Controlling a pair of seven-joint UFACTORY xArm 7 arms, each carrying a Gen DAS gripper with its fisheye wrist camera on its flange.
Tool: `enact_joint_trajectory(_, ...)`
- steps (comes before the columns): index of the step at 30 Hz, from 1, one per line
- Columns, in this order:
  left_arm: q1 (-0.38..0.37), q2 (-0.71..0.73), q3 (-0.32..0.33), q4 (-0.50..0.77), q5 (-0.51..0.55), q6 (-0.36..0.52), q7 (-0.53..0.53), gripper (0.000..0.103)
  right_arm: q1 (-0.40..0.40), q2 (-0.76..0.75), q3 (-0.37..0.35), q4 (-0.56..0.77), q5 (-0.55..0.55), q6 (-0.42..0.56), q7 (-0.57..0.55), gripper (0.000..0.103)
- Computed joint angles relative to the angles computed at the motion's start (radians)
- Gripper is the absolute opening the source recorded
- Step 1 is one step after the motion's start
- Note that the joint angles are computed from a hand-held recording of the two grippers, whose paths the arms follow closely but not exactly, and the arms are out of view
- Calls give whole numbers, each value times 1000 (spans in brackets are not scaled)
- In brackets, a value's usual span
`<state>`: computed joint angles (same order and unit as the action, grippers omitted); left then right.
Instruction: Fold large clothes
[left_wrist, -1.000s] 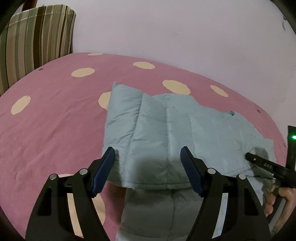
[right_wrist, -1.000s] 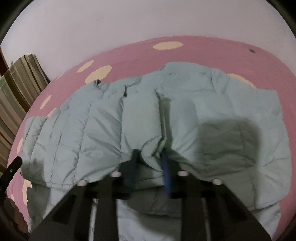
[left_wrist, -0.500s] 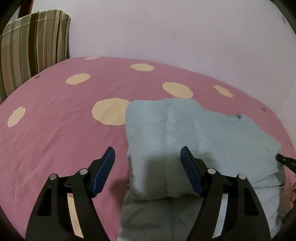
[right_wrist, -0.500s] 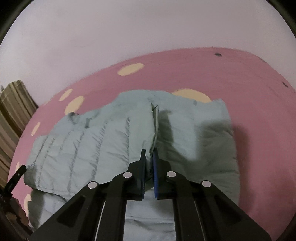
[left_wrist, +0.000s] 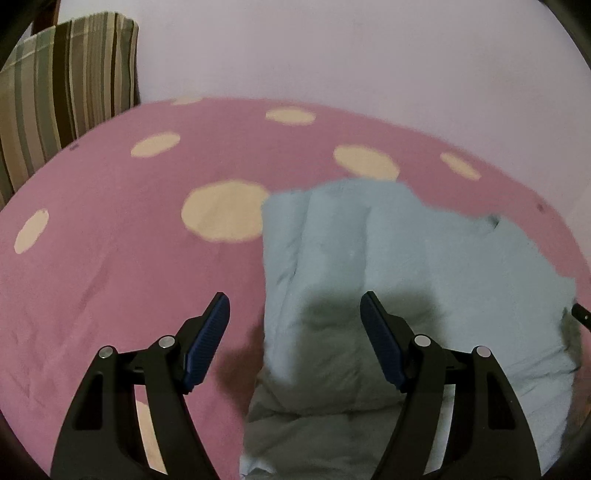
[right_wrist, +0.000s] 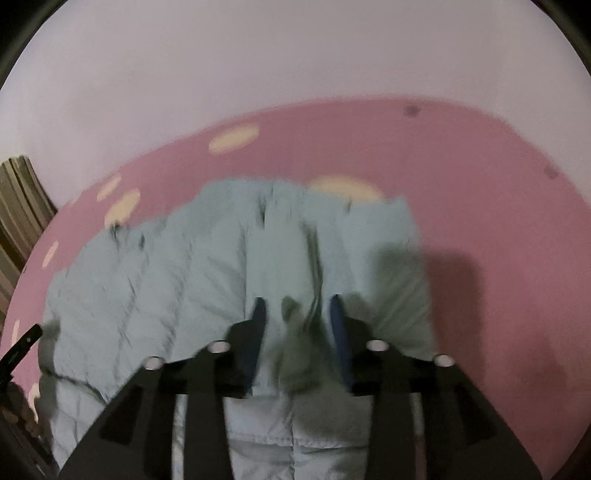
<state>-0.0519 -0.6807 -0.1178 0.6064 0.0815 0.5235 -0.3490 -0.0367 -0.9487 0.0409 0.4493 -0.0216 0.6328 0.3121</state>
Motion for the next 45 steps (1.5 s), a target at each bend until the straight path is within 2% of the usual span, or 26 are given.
enact_joint_trajectory(6,5,133,-32,100,23,-35,-15,73,51,155,-7,74,21,-84,-37,40)
enact_joint_trajectory(11,44,240,-66,142,92,-5,-104,73,7,301,37,98,-37,-131,-25,40)
enact_joint_trajectory(15,17,299,-34,147,102,16,-104,76,23,360,21,86,-46,-153,-43,41)
enact_joint_trajectory(19,22,305,-50,149,165,17,-147,78,25,361,18,85,-49,-158,-48,41)
enact_joint_trajectory(22,19,249,-57,142,195,35,-175,75,15,316,33,92,-59,-121,-33,41)
enact_joint_trajectory(27,-26,150,-59,93,166,-16,-145,75,41,170,34,41,-35,-77,-16,41)
enact_joint_trajectory(30,-44,182,-56,92,131,11,-125,75,31,152,53,14,-52,-50,-1,41)
enact_joint_trajectory(34,-43,233,-62,87,132,26,-127,78,44,192,38,-14,-45,-96,-9,41)
enact_joint_trajectory(36,-20,253,-98,92,187,28,-160,79,32,204,56,-29,-61,-132,2,41)
enact_joint_trajectory(39,-14,256,-115,95,238,36,-199,80,19,207,76,-29,-81,-136,24,41)
enact_joint_trajectory(41,-38,247,-83,95,211,34,-179,79,27,206,66,-24,-80,-137,22,42)
enact_joint_trajectory(43,-60,216,-52,86,174,42,-144,79,54,172,24,-26,-51,-125,1,42)
enact_joint_trajectory(45,-83,143,-22,63,122,76,-103,79,71,111,-5,-25,-19,-68,-15,46)
